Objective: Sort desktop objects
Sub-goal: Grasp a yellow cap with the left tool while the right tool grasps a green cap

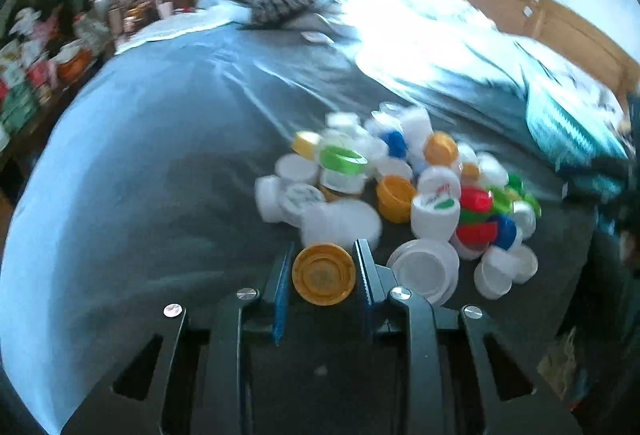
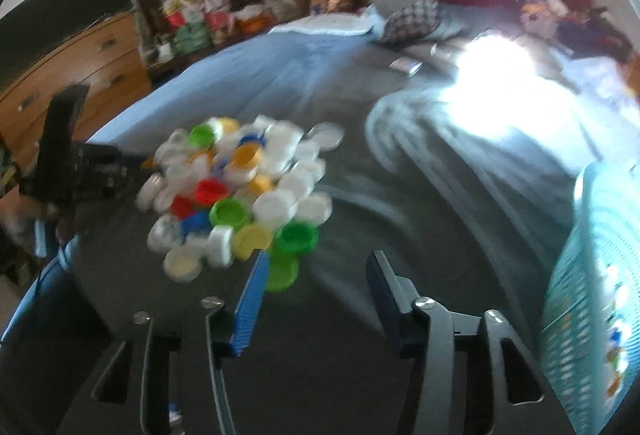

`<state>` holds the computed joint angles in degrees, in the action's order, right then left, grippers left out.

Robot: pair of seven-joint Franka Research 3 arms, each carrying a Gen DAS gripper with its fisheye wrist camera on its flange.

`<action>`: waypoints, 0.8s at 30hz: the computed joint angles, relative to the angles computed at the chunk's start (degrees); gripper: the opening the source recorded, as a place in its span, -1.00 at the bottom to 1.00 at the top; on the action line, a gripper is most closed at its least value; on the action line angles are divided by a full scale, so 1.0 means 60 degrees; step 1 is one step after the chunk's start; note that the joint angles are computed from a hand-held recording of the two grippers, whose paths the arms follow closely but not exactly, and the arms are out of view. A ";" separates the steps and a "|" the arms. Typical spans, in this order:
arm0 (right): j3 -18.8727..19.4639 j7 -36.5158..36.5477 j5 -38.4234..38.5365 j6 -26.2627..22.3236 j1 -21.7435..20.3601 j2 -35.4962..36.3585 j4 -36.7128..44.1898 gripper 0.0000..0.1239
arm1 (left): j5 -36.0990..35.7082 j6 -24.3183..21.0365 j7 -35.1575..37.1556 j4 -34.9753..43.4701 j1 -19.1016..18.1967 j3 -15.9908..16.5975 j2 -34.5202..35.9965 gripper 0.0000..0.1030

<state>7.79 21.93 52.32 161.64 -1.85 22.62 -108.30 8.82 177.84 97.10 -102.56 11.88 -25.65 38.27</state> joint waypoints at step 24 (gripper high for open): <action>0.0147 0.2012 -0.1274 0.1505 0.0453 -0.0689 -0.0577 -0.50 | 0.3296 -0.2140 -0.7371 0.0161 -0.5903 0.5552 -0.1619 -0.52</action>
